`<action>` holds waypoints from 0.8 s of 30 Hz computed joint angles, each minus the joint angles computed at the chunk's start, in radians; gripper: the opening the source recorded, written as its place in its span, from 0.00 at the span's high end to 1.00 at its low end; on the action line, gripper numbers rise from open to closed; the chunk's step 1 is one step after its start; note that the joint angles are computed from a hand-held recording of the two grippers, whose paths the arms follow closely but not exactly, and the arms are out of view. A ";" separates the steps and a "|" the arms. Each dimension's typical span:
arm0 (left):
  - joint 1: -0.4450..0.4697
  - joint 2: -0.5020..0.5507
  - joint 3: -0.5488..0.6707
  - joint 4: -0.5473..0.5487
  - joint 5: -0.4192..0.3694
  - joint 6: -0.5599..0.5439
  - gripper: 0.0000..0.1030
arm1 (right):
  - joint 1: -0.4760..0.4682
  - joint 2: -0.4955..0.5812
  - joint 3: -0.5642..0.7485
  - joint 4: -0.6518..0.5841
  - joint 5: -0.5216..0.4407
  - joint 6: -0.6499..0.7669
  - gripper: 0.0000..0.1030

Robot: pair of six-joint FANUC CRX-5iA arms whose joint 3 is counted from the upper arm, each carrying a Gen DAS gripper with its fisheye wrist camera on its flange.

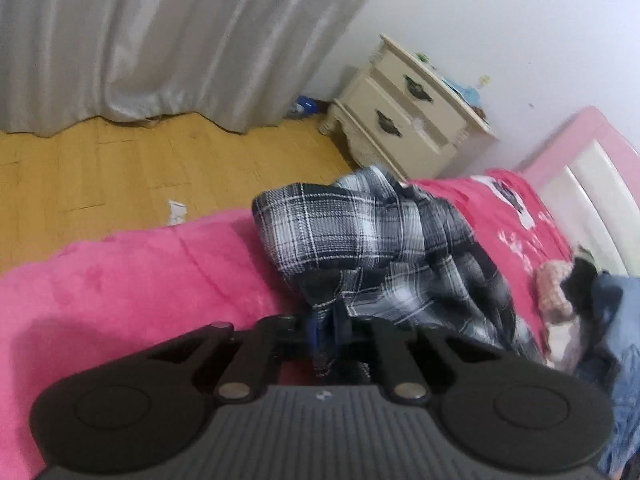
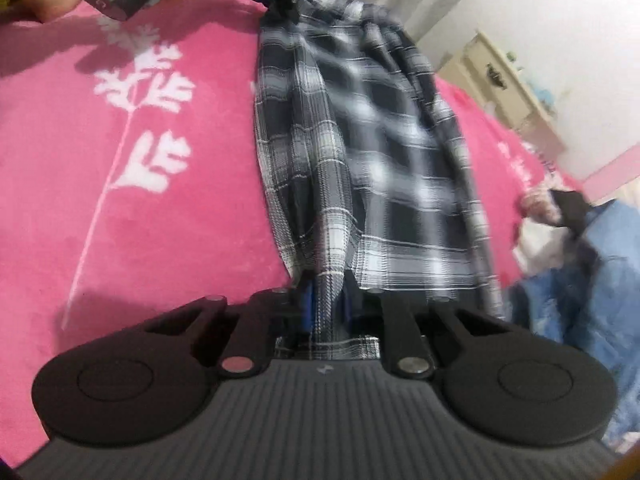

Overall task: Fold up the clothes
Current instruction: 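Grasp the plaid garment edge with the left gripper while the right gripper grasps its other end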

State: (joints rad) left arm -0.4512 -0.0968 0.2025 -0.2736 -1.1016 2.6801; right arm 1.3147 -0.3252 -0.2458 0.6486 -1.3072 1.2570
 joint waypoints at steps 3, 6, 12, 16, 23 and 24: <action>-0.020 -0.003 0.060 -0.020 -0.093 0.038 0.95 | 0.046 -0.019 0.017 0.013 -0.046 -0.077 0.90; -0.070 -0.008 0.147 -0.075 -0.234 0.018 0.95 | 0.090 -0.042 0.047 -0.013 -0.076 -0.167 0.90; -0.261 -0.055 0.248 -0.218 -0.548 0.083 0.95 | 0.331 -0.137 0.020 -0.012 -0.184 -0.304 0.90; -0.411 -0.107 0.221 -0.264 -0.715 0.268 0.95 | 0.556 -0.206 0.000 0.005 -0.308 -0.348 0.90; -0.425 -0.057 0.199 -0.154 -0.879 0.193 0.82 | 0.732 -0.267 -0.036 -0.008 -0.406 -0.310 0.86; -0.420 -0.033 0.227 -0.150 -0.905 0.145 0.77 | 0.708 -0.271 -0.040 -0.045 -0.388 -0.269 0.85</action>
State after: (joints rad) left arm -0.8716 -0.1300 0.4298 -0.4236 -2.0068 2.8252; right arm 2.0223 -0.5959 -0.2856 0.6032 -1.6947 0.9883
